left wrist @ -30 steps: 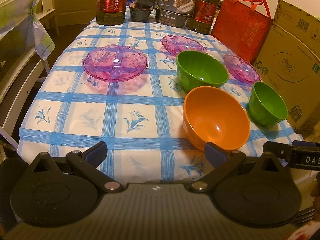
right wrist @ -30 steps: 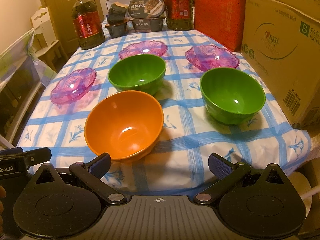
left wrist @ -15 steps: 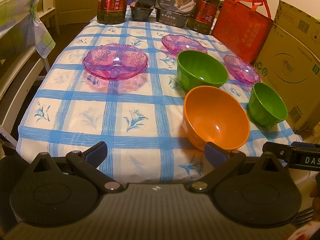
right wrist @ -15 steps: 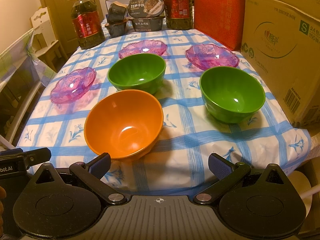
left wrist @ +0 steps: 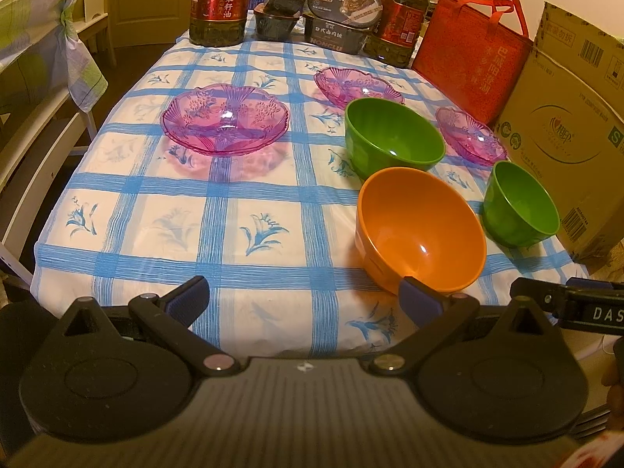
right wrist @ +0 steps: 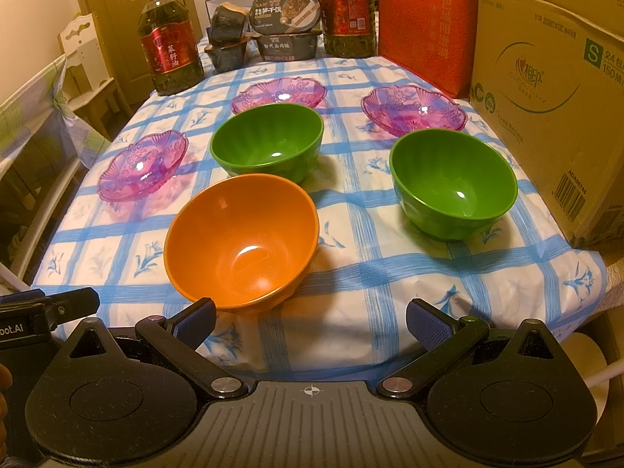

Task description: Organize plates and bowls

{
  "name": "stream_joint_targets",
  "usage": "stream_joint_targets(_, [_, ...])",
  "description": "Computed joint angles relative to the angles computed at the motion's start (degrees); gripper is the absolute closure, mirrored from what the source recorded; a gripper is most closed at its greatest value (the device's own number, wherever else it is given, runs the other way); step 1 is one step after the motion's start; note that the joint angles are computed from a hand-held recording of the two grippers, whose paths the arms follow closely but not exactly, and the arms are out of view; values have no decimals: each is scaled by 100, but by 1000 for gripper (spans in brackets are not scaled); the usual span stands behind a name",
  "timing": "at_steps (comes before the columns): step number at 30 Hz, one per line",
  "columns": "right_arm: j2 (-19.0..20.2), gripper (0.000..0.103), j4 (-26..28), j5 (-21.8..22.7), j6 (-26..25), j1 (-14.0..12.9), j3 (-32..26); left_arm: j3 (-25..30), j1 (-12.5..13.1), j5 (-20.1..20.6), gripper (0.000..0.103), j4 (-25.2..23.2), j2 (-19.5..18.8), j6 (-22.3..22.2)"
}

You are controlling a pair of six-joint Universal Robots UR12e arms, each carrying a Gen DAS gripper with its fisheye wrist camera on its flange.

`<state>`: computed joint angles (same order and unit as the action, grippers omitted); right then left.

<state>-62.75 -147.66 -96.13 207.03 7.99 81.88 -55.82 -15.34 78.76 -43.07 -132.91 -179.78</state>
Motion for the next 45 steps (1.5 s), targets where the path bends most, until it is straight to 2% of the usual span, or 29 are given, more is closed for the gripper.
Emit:
stream_joint_targets(24, [8,0,-35,36,51,4,24,-36,16,-41,1,25,12,-28])
stream_joint_targets(31, [-44,0,-404,59,382,-92,147,112,36,-204,1,24,-47,-119])
stream_joint_targets(37, [-65,0,-654,-112,641,-209,173,728,27,-521,1,-285,-343,-179])
stream_joint_targets(40, [-53,0,-705,-85,777,-302,142,1243,-12,-672,1,-461,-596,-172])
stream_joint_targets(45, [-8,1,-723,-98,799,-456,63,2701,-113,-885,1,-1007,-1332,-170])
